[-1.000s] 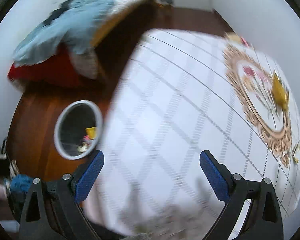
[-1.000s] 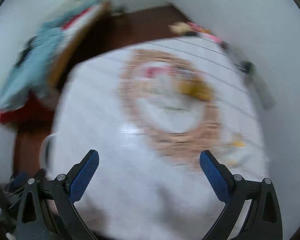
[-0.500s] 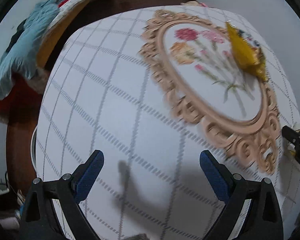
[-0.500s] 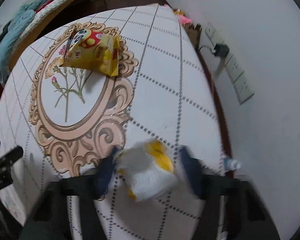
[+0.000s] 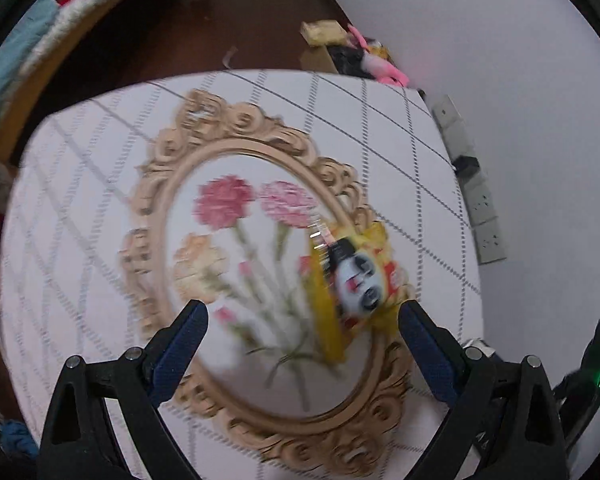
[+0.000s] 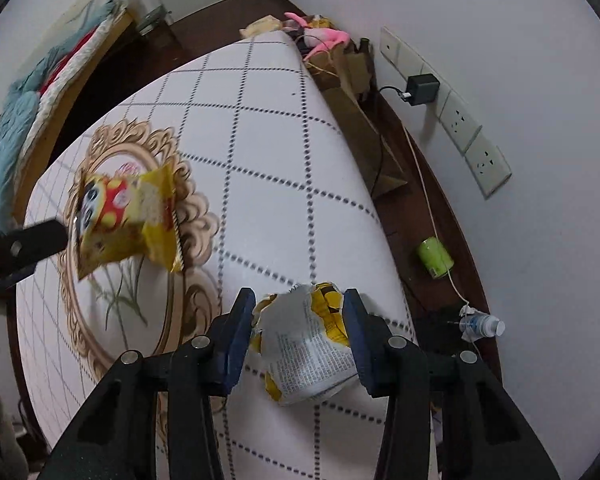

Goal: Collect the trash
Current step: 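Grasp the yellow panda snack bag with the left tool while the right tool grasps the white wrapper, then carry the snack bag and white wrapper over the trash bin with both tools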

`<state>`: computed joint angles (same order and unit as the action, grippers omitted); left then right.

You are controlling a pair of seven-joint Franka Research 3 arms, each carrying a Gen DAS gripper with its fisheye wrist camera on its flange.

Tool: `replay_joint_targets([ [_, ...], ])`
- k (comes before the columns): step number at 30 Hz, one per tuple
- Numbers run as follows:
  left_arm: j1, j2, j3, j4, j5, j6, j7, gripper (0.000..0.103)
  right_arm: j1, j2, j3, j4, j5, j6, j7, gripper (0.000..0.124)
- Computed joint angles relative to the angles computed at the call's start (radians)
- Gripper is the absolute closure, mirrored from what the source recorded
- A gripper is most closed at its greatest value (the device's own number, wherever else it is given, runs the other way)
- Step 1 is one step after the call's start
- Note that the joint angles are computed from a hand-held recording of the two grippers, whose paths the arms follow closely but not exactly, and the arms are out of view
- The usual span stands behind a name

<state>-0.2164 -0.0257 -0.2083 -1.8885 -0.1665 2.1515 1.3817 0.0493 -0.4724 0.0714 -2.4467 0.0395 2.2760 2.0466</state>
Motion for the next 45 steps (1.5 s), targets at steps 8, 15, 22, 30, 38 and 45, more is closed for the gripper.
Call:
replay_joint_targets([
  [8,0.005,0.105,-0.022,0.07,-0.094,-0.001,0.041,0.062,-0.01,0.04,0.002,0.034,-0.026,-0.012,0.029,0.077],
  [15,-0.008,-0.038,-0.015,-0.082,0.036,0.126,0.048,0.07,0.0,0.012,0.003,0.023,-0.036,-0.022,0.028,0.077],
  [22,0.007,-0.214,0.024,-0.266,0.173,0.229,0.029,0.07,0.02,-0.062,0.027,-0.001,-0.029,-0.02,0.031,0.077],
  [30,0.043,-0.448,0.105,-0.429,0.211,0.261,0.039,0.07,0.077,-0.11,0.088,0.045,-0.014,-0.026,0.044,0.077],
  [38,0.119,-0.628,0.205,-0.503,0.243,0.228,0.101,0.07,0.182,-0.029,0.172,0.205,-0.025,-0.011,0.067,0.077],
  [45,0.282,-0.709,0.292,-0.534,0.331,0.208,0.165,0.07,0.321,0.229,0.249,0.458,-0.063,0.039,0.095,0.077],
])
